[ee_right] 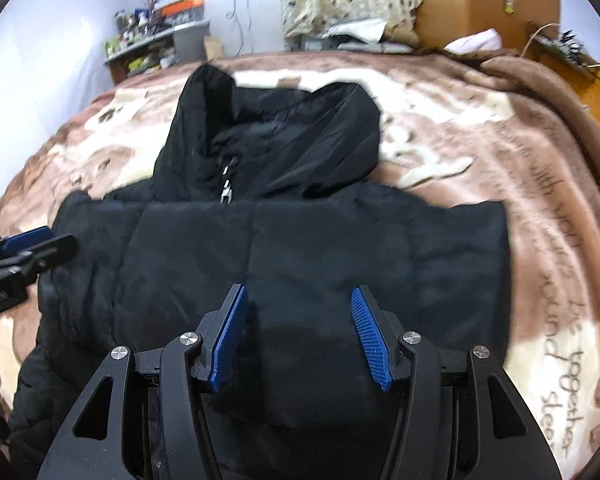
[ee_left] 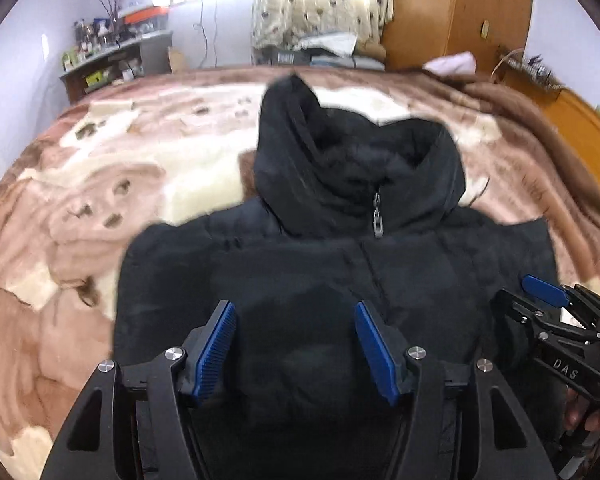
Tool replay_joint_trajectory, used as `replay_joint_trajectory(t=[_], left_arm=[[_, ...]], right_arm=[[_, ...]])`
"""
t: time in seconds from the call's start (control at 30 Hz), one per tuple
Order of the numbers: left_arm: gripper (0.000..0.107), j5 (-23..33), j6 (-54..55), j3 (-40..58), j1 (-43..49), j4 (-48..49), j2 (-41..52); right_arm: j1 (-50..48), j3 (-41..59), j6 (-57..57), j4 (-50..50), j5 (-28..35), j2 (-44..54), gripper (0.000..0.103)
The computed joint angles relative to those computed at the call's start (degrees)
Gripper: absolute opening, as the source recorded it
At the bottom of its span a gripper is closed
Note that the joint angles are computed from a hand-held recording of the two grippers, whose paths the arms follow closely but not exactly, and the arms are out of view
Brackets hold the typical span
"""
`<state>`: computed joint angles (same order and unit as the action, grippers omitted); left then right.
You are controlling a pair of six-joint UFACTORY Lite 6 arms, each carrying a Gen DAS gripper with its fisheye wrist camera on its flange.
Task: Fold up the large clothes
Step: 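Bring both grippers over the hood of the folded jacket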
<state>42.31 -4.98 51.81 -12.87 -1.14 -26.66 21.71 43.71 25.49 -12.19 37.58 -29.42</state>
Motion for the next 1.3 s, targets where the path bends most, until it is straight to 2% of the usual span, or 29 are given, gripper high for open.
replay_joint_trajectory(t=[0.13,0.2,0.27,0.4,0.5,0.57,0.63,0.77,0.97,1.1,1.17,1.3], left_arm=[[0.062,-3.37,-1.00,-3.61,0.44,-0.05,3.88],[0.066,-4.78,2.37,-5.21,2.37,-4.01,4.78],[0.075,-5.93,5.81,-5.78,4.65,-7.65,6.55],[0.076,-8.11,7.55,-7.26,5.14,-9.09,7.67],[0.077,-9.42,6.08,-7.86,4.27,-7.69,8.02],[0.077,-9.56,6.80,-7.84,4.52,-8.24,8.39],[0.077,-7.68,9.36,-6.92,6.17,-10.83,8.11],[0.077,-0.84,18.90,-0.38,12.22,-19.31,10.32],[0.078,4.56,24.78,13.03,19.21,-24.99,14.94],[0.082,5.89,22.44,24.74,19.18,-22.98,23.58],[0.084,7.48,22.21,31.90,19.01,-23.26,29.94],[0.085,5.12,20.35,39.74,17.14,-22.61,37.96]], right_arm=[[2.06,-1.67,4.61,-5.36,-2.29,3.90,0.058],[2.62,-2.50,5.14,-7.74,-3.29,5.09,0.060],[1.30,-2.91,3.01,-6.07,-4.40,6.17,0.061],[-0.53,-2.86,0.16,-2.96,-6.33,8.88,0.061],[0.44,-3.41,2.78,-6.13,-7.10,9.68,0.062],[0.27,-3.59,2.01,-5.77,-7.22,9.53,0.062],[-1.36,-2.85,-2.23,-1.24,-6.67,9.35,0.062],[-6.52,1.75,-15.13,10.58,-2.67,8.67,0.062],[-15.15,12.69,-27.89,24.12,0.56,11.43,0.062],[-17.87,21.26,-25.50,22.54,-0.07,18.09,0.064],[-20.89,25.58,-26.45,25.34,-0.27,22.06,0.074],[-24.15,34.20,-29.01,29.36,-1.76,30.89,0.076]])
